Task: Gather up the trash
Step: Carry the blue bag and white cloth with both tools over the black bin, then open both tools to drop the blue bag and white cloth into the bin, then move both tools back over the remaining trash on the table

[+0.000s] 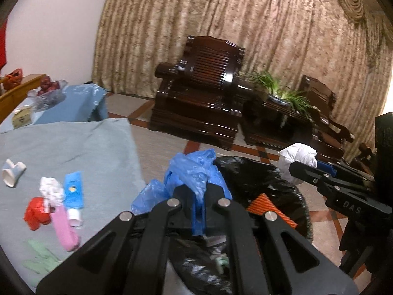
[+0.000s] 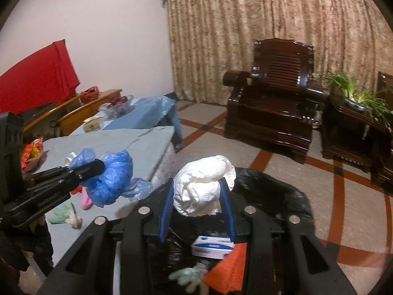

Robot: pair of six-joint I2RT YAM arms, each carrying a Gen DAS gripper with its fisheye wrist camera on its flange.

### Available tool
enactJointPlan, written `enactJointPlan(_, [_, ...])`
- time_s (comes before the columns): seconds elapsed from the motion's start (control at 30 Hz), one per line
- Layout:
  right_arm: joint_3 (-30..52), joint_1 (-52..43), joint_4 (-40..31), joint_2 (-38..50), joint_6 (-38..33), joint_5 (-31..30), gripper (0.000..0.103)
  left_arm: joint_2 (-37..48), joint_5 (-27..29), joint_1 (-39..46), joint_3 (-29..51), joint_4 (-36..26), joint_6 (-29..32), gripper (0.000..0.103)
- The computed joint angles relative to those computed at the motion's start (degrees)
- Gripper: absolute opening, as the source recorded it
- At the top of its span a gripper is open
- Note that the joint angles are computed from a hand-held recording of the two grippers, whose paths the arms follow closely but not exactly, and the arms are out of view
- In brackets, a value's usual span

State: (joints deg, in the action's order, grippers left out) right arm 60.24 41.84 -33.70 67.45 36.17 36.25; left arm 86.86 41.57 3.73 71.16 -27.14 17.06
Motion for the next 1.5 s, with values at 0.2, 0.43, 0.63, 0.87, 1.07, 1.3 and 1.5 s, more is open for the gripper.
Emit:
enactJointPlan(0.2, [-2.0,-1.2,-2.8,-3.3,0.8,0.7,0.035,-0.4,-1.9,-5.8,-1.7,1.8,-1.5,0.002])
enactJointPlan(0.43, [-4.4,-3.1,-3.8,-5.5,1.1,0.1,0.035,0.5,-4.5,-10.6,-3.5,3.8,-2.3,0.002])
enactJointPlan(0.63, [-7.9,-5.3,-3.3,-7.2,1.5,-1.6,0.035,1.8,-5.6,-12.5,-4.1,4.7,-2.4,0.002])
enactJointPlan(0.87, [-10.4,-7.7,-4.0,-8.4,2.2,-2.7,0.044,3.9,-5.6,-13.8,-3.1,4.1,-2.9,0.035])
enactJointPlan(1.07, [-11.3,-7.7,-4.5,-9.2,2.4,-1.6,0.078,4.5,-4.0,-11.6,-2.3,3.1,-3.2,0.062])
enactJointPlan(1.3, [-10.6,-5.6,-3.0,-8.5,3.0,0.7,0.097,1.4,-5.7,-7.2,-3.5,5.3,-3.8,0.09])
enactJointPlan(1.5, [-8.3,-3.7,-0.2,-5.0,1.9,0.6,0.097,1.0,-5.4,-0.9,-1.1,3.7,-2.2,0.091])
